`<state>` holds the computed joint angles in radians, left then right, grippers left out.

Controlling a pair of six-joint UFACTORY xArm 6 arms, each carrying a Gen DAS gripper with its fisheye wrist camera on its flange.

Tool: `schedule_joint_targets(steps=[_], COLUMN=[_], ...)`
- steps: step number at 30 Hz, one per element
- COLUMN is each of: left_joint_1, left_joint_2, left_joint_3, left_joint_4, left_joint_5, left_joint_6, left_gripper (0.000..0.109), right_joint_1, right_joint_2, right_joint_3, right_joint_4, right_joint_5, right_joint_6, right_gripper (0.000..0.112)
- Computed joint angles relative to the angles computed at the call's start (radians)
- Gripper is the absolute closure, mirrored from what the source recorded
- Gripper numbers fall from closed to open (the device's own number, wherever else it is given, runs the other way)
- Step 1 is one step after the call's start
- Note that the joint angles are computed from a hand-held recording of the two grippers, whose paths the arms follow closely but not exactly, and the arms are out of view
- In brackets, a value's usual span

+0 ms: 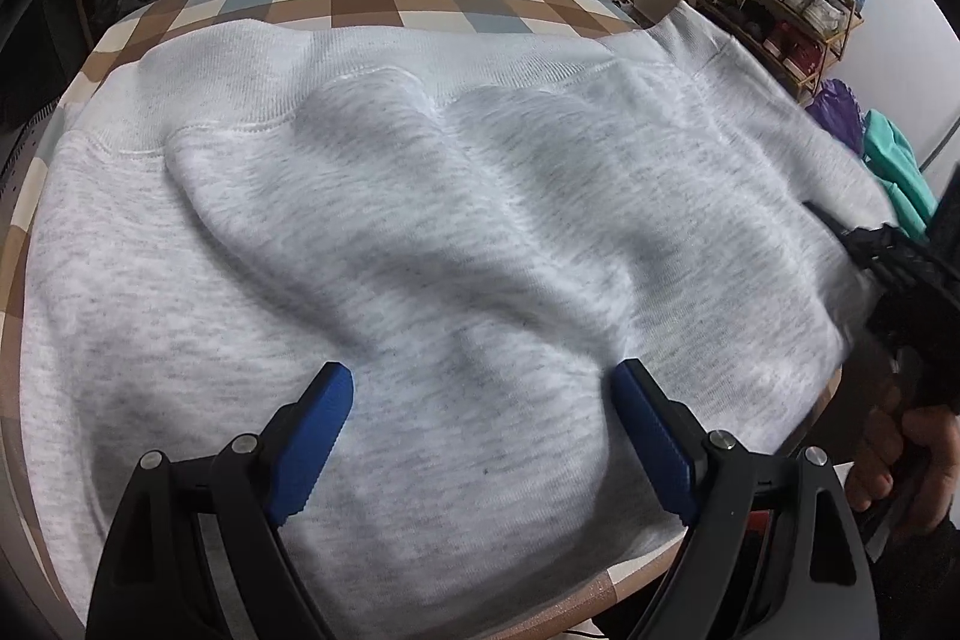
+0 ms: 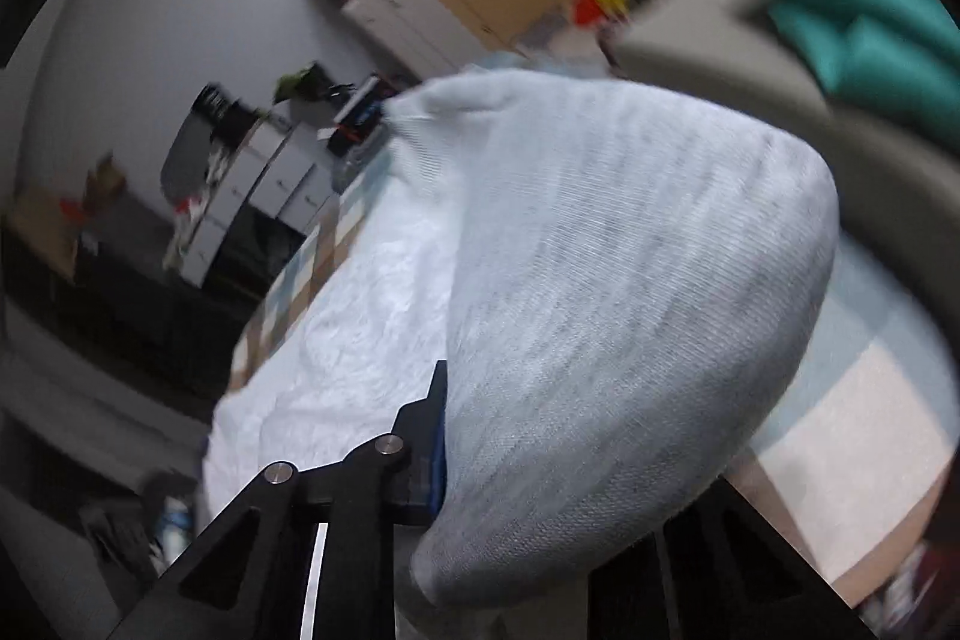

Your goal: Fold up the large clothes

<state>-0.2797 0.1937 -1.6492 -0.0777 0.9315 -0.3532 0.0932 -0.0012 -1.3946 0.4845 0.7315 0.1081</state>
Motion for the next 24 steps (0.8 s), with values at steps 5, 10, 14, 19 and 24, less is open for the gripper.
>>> schedule_joint_targets(steps=[5, 10, 14, 19, 24], left_joint_1=[-0.004, -0.043, -0.07, -0.019, 0.08], left_joint_2=[0.05, 0.185, 0.325, 0.301, -0.002], left_joint_3=[-0.062, -0.244, -0.411, -0.403, -0.03], left_joint_4=[-0.069, -0.165, -0.356, -0.549, -0.613], left_joint_5=[0.015, 0.056, 0.042, 0.111, 0.006], left_joint_6=[0.065, 0.161, 0.267, 0.328, 0.451], left_gripper=[0.023, 0.024, 0.024, 0.04, 0.04], right_joint_1=[0.048, 0.049, 0.085, 0.193, 0.338], right_joint_2=[-0.094, -0.165, -0.144, -0.167, -0.2], right_joint_3=[0.052, 0.063, -0.037, -0.049, 0.046], right_joint_4=[-0.136, -0.318, -0.605, -0.827, -1.1], right_joint_5=[-0.097, -0.136, -0.107, -0.104, -0.088], right_joint_6=[-0.068, -0.139, -0.181, -0.28, -0.349], right_gripper=[0.096, 0.096, 0.096, 0.096, 0.095])
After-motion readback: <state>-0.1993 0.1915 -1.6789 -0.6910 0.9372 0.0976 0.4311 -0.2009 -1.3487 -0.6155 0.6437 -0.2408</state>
